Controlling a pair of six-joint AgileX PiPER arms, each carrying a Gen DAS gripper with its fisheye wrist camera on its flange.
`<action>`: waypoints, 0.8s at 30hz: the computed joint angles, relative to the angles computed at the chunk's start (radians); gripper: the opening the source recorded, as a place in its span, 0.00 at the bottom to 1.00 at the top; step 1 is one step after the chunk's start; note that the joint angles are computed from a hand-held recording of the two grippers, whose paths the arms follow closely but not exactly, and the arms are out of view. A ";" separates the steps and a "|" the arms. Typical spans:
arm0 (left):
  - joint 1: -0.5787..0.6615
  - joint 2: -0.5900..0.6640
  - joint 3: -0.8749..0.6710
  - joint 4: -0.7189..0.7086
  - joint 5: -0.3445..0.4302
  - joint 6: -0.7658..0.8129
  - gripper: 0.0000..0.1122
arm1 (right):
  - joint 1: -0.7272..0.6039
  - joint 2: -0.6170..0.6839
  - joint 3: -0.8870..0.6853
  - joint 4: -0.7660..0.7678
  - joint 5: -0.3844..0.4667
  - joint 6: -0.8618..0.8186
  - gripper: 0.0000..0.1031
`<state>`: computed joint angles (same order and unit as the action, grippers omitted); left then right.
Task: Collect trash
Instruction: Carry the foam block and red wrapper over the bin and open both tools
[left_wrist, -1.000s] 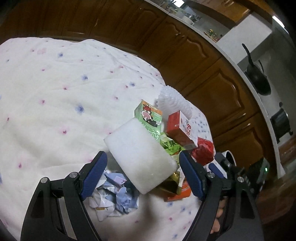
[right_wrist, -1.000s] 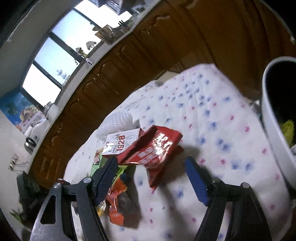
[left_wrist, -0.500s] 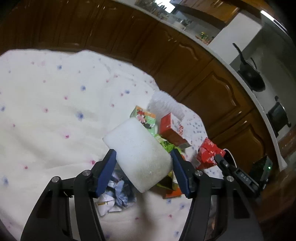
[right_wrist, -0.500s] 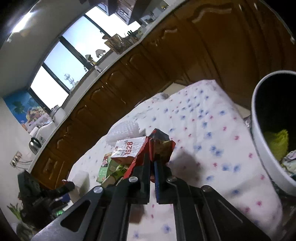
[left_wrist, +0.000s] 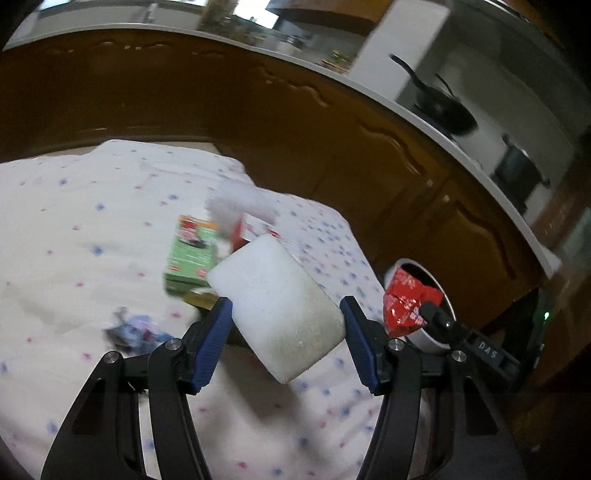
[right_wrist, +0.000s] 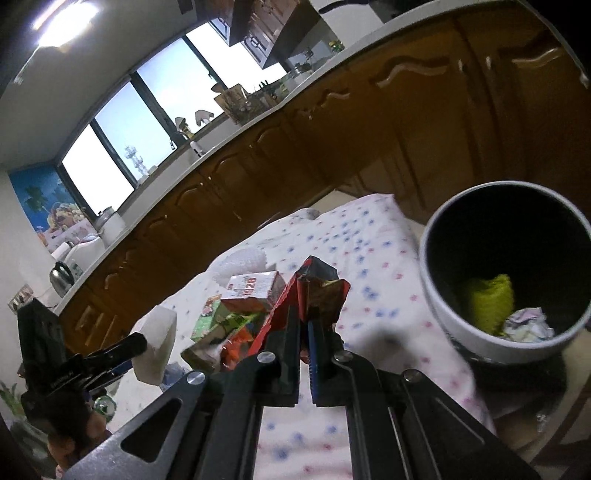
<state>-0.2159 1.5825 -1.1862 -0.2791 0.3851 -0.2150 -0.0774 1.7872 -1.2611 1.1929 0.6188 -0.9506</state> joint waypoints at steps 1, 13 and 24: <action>-0.016 0.009 -0.008 0.005 0.001 0.000 0.53 | -0.012 -0.012 0.015 0.003 0.001 -0.011 0.03; -0.163 0.131 -0.159 0.027 0.066 0.016 0.53 | -0.183 -0.105 0.108 0.008 0.026 -0.073 0.03; -0.265 0.343 -0.510 0.092 0.225 0.006 0.53 | -0.307 -0.069 0.057 -0.003 0.043 -0.060 0.03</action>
